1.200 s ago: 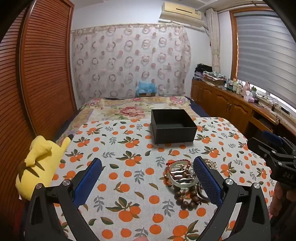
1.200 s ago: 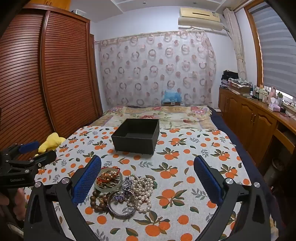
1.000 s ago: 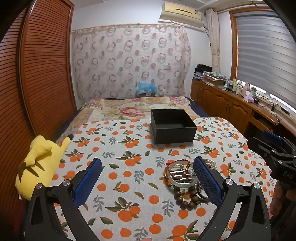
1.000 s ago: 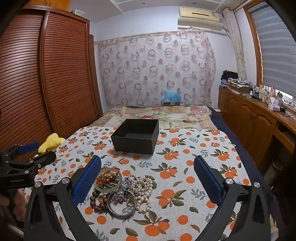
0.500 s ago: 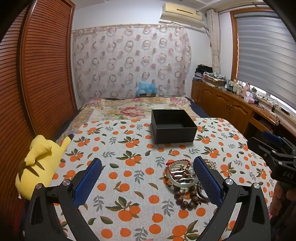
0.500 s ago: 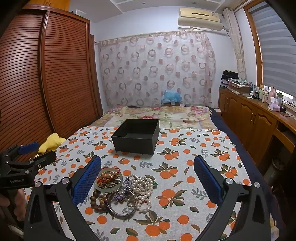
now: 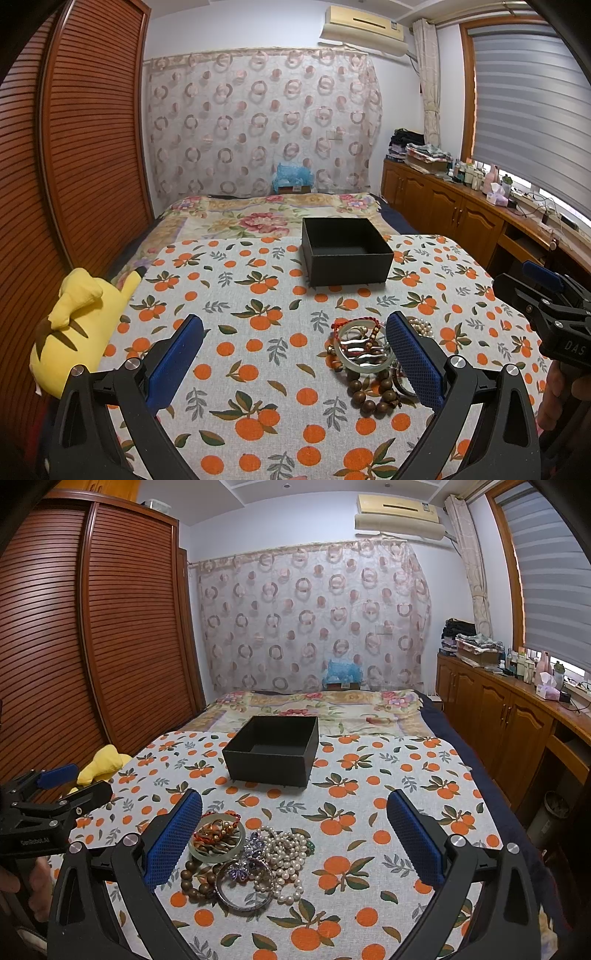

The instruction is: Organize jewelry

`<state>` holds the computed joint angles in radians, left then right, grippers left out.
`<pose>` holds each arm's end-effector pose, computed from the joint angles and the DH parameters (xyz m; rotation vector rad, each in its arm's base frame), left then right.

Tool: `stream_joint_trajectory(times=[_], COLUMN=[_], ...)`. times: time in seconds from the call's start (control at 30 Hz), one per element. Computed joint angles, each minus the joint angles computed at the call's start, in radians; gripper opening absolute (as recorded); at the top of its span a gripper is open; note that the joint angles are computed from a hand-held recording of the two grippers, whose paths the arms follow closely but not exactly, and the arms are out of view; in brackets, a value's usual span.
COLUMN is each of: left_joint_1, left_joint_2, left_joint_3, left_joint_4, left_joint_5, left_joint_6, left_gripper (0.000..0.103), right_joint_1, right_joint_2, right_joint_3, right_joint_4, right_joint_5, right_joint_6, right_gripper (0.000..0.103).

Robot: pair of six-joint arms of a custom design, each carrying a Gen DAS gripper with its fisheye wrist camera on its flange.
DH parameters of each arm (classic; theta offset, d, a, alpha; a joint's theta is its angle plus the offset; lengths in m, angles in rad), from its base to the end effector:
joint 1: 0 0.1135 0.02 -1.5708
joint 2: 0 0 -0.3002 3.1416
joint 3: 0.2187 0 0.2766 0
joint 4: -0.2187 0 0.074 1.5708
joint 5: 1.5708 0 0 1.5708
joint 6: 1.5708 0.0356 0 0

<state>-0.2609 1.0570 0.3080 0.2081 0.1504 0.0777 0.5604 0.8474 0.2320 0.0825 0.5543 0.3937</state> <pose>0.1964 -0.0580 0.1788 0.4451 2.0690 -0.2681 0.1508 0.0725 0.1787 0.1567 2.0114 0.0190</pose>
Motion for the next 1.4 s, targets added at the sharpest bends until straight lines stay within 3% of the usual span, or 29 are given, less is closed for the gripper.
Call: stream_joint_trajectory(times=[1.4], left_joint_1=[0.015], left_joint_2=[0.000], left_joint_3=[-0.005], left_joint_4=[0.013], left_joint_5=[0.018], left_joint_6=[0.003], left_gripper=[0.096], right_joint_1=[-0.011], right_joint_2=[-0.011], right_joint_3=[-0.011], right_joint_4=[0.005], right_joint_5=[-0.008], right_joint_6=[-0.010], right_gripper=[0.101])
